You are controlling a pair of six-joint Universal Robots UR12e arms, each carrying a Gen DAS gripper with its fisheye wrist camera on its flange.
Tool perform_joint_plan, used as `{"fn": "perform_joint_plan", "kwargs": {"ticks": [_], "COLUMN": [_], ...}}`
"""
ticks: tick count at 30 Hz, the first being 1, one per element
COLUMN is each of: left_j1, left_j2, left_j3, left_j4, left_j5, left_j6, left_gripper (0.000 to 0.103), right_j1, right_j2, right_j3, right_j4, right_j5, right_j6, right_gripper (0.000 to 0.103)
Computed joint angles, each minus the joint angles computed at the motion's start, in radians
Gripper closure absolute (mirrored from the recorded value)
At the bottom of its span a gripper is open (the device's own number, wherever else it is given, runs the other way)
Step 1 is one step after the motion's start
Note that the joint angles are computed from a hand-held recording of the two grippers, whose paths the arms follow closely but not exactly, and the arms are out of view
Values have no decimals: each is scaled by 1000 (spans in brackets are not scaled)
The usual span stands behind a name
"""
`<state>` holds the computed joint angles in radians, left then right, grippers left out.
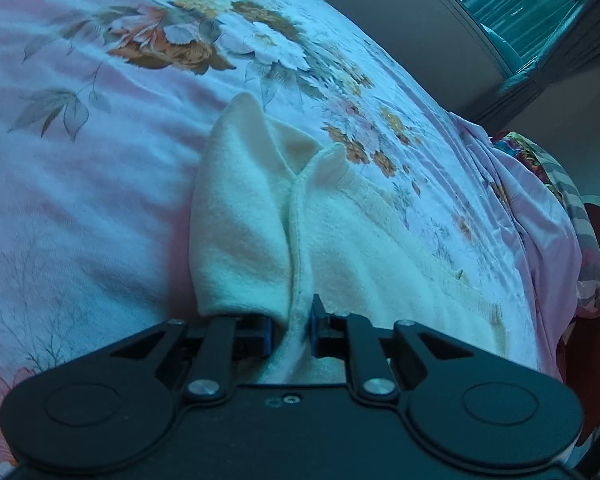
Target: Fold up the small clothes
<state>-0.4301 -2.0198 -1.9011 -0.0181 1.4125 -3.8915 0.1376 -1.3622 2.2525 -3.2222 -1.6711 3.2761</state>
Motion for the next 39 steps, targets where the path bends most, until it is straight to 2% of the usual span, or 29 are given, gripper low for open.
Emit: {"fn": "perform_joint_plan", "kwargs": {"ticks": [3,6,7,8,9,11,14,18,22,25,26,28,30,31,33,35,37,39], "left_j1": [-17,-42,-50,-58,-66,-84,-119,-177,-238,-280,-291,-302,-309,-307,-296,-289,-274,-268], "left_j2": [7,11,12,11,11,11,2,-33,-94,-138,-152,-160,-145,-131,-99,-68,-39,-21], "left_j3": [9,21,26,33,39,52,84,155,242,295,315,330,318,308,277,243,210,183], "left_j4": [-16,-8,-7,-3,0,9,33,25,-42,-100,-141,-203,-207,-210,-190,-152,-132,-116], "left_j5": [57,122,141,155,168,195,223,209,191,195,204,201,212,201,152,143,131,184], "left_j6": [42,106,126,148,169,214,307,413,451,456,472,496,524,531,527,543,509,504], "left_gripper": [91,91,92,91,91,92,92,92,92,91,90,84,80,75,72,68,57,56], "right_j1": [-3,4,7,5,-1,-15,-53,-106,-188,-269,-296,-337,-360,-367,-380,-382,-384,-382], "right_j2": [-8,-3,2,11,10,2,-24,-67,-128,-173,-186,-208,-223,-228,-234,-237,-238,-231], "right_j3": [7,17,11,3,6,14,40,80,137,180,194,216,231,235,240,237,233,222], "right_j4": [-20,-78,-51,-2,4,-6,-46,-76,-86,-70,-66,-56,-62,-65,-77,-86,-91,-71], "right_j5": [4,-47,-76,-84,-74,-44,43,98,154,238,274,327,362,378,412,445,492,537], "right_j6": [5,9,4,-11,-19,-3,63,111,116,117,120,125,131,141,169,189,212,230], "right_gripper": [42,42,42,42,42,42,42,42,42,42,42,42,42,42,42,42,42,42]}}
